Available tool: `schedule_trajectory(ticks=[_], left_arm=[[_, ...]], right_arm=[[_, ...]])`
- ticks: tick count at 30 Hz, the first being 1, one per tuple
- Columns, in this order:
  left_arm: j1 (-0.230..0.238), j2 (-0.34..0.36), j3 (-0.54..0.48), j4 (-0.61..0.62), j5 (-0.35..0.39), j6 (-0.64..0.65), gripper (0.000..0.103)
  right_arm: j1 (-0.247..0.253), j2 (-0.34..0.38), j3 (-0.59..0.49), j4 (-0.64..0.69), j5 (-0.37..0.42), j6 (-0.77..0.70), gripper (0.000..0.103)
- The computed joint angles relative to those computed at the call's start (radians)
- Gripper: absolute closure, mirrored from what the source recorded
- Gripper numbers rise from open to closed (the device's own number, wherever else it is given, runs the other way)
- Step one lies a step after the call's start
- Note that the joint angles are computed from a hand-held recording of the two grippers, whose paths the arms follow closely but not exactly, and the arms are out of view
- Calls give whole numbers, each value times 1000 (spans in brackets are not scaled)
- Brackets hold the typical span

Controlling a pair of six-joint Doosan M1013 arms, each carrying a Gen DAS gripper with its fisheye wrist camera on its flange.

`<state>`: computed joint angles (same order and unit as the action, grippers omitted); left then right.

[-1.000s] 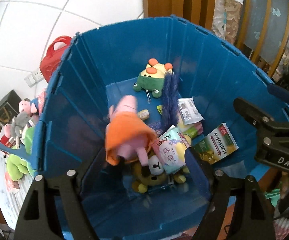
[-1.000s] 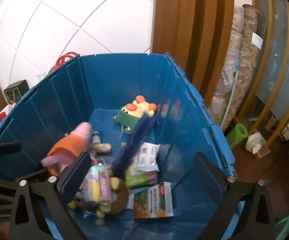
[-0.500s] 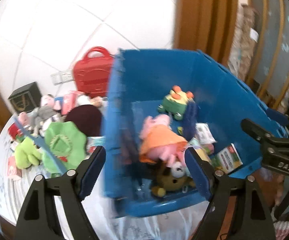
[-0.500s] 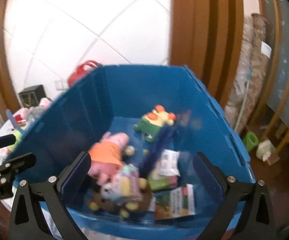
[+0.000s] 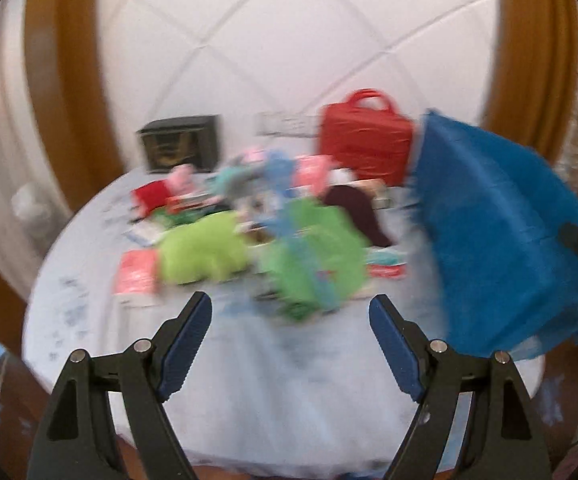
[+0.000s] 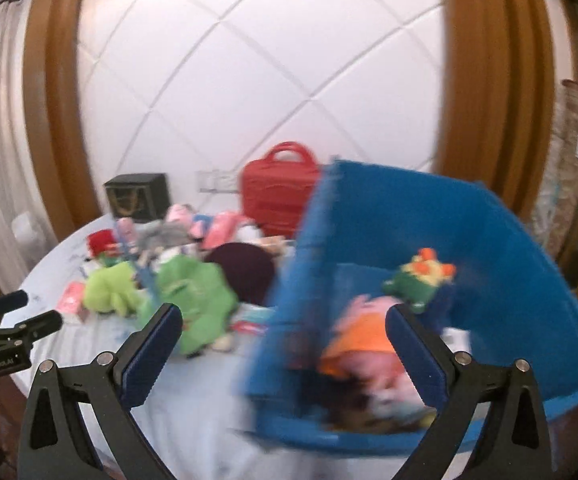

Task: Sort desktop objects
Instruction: 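Return both tools from the crate to the pile on the table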

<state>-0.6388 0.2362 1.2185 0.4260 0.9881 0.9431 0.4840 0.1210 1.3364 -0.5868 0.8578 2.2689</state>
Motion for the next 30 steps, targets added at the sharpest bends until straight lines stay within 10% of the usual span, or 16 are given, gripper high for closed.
schedule_trajectory(ticks=[12, 30], left_arm=[[232, -38, 153, -88, 7, 54, 22], [345, 173, -30, -185, 152, 64, 22]], right_arm=[[106, 217, -191, 82, 170, -3, 0], [5, 413, -384, 342, 198, -220, 0]])
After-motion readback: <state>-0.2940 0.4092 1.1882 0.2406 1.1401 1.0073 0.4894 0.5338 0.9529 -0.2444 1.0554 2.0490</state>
